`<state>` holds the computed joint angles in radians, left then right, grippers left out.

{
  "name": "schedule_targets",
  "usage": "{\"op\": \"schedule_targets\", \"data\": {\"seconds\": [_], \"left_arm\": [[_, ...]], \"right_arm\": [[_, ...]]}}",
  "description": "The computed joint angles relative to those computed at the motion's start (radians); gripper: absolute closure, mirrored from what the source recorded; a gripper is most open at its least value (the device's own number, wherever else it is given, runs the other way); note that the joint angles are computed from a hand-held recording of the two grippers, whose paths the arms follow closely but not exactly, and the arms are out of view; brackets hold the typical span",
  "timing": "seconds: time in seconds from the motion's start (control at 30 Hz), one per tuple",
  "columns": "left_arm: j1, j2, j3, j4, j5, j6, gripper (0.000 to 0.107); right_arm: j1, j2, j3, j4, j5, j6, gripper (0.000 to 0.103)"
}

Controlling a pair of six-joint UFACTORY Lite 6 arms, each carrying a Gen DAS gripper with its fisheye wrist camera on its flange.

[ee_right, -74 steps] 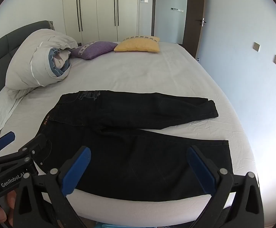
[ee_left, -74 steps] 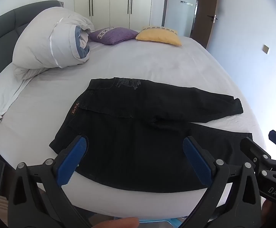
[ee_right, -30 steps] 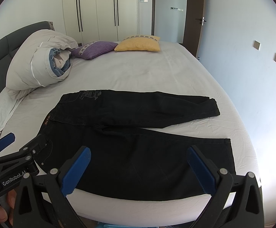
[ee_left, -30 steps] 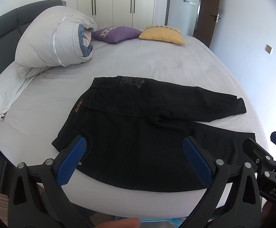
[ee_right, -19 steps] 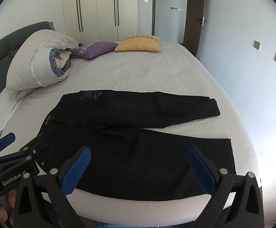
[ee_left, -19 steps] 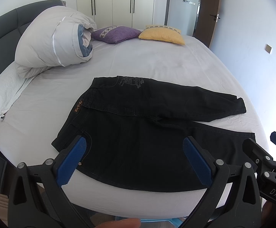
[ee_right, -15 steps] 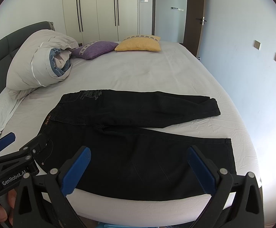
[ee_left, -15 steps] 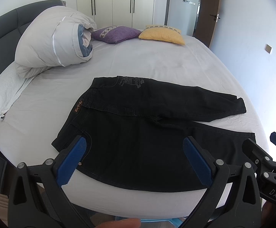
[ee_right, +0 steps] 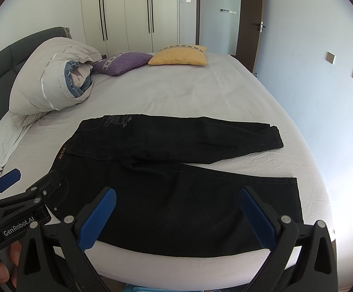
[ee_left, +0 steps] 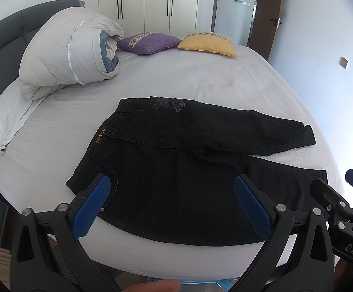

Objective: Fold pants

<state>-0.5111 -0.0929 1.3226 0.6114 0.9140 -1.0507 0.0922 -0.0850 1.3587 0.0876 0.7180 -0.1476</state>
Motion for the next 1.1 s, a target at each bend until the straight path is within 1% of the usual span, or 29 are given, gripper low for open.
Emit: {"op": "schedule_targets", "data": {"seconds": [0.23, 0.33, 0.43, 0.57, 0.63, 0.7, 0.77, 0.83, 0.87, 0.93, 1.0, 1.07, 1.1], "left_arm": [[0.000, -0.004, -0.014, 0.002, -0.004, -0.009, 0.004], [0.009, -0.011, -0.036, -0.007, -0.022, -0.010, 0.004], [0.026, -0.018, -0.056, -0.024, -0.046, 0.008, 0.004], [0.075, -0.022, -0.077, -0.061, -0.106, 0.071, 0.004], [0.109, -0.015, -0.087, -0.072, -0.150, 0.123, 0.004], [0.145, 0.015, -0.084, -0.064, -0.186, 0.180, 0.004], [0.194, 0.085, -0.034, -0.092, -0.215, 0.311, 0.004], [0.269, 0.145, -0.006, -0.201, -0.298, 0.519, 0.004], [0.308, 0.192, 0.030, -0.276, -0.306, 0.624, 0.004], [0.384, 0.314, 0.147, -0.373, -0.272, 0.763, 0.004], [0.463, 0.445, 0.278, -0.472, -0.253, 0.904, 0.004], [0.537, 0.617, 0.487, -0.553, -0.185, 1.013, 0.004], [0.564, 0.702, 0.591, -0.557, -0.166, 1.044, 0.004]], "right_arm": [[0.034, -0.017, -0.020, -0.029, -0.003, 0.045, 0.000], [0.053, -0.018, -0.027, -0.040, -0.006, 0.066, 0.000], [0.048, -0.011, -0.031, -0.019, -0.014, 0.040, 0.000], [0.021, 0.021, -0.006, 0.067, -0.012, -0.070, 0.000], [-0.004, 0.057, 0.032, 0.161, -0.004, -0.182, 0.000], [-0.037, 0.118, 0.099, 0.295, 0.021, -0.337, 0.000], [-0.076, 0.207, 0.200, 0.422, 0.080, -0.485, 0.000], [-0.104, 0.317, 0.323, 0.542, 0.162, -0.625, 0.000], [-0.115, 0.367, 0.377, 0.583, 0.189, -0.682, 0.000], [-0.117, 0.472, 0.489, 0.622, 0.206, -0.765, 0.000], [-0.106, 0.610, 0.652, 0.591, 0.225, -0.781, 0.000], [-0.104, 0.777, 0.861, 0.581, 0.279, -0.791, 0.001], [-0.102, 0.860, 0.966, 0.571, 0.297, -0.778, 0.005]]}}
